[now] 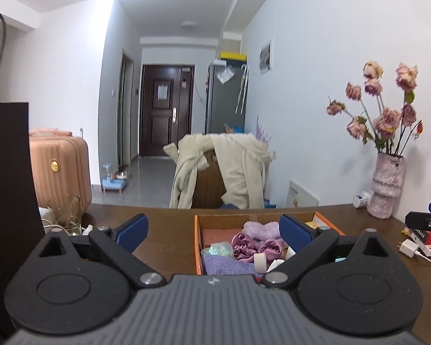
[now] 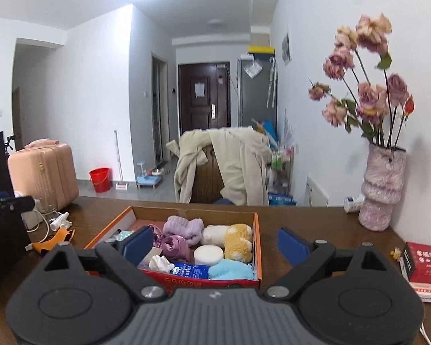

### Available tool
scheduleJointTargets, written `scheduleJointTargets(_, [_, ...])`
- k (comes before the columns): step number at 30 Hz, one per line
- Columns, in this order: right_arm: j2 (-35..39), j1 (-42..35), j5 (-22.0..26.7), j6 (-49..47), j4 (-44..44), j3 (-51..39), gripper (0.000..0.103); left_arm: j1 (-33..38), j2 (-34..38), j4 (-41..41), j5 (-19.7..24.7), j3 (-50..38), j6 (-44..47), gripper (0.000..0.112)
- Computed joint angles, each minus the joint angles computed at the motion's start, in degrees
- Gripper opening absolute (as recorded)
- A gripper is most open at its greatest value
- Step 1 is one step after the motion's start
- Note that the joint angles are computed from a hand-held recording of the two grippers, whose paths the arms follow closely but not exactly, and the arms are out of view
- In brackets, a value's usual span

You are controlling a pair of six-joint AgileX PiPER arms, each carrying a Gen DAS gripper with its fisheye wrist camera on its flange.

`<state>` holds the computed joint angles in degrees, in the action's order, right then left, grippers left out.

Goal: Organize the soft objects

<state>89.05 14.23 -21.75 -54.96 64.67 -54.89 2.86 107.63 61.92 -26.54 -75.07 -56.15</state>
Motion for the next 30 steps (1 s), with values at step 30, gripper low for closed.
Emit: scheduleJointTargets(30, [-4.4, 23.3, -33.4, 16.0, -2.3, 20.3, 0.103, 5.7, -13.0, -20.6, -18.6, 29.4, 25.8, 0.103])
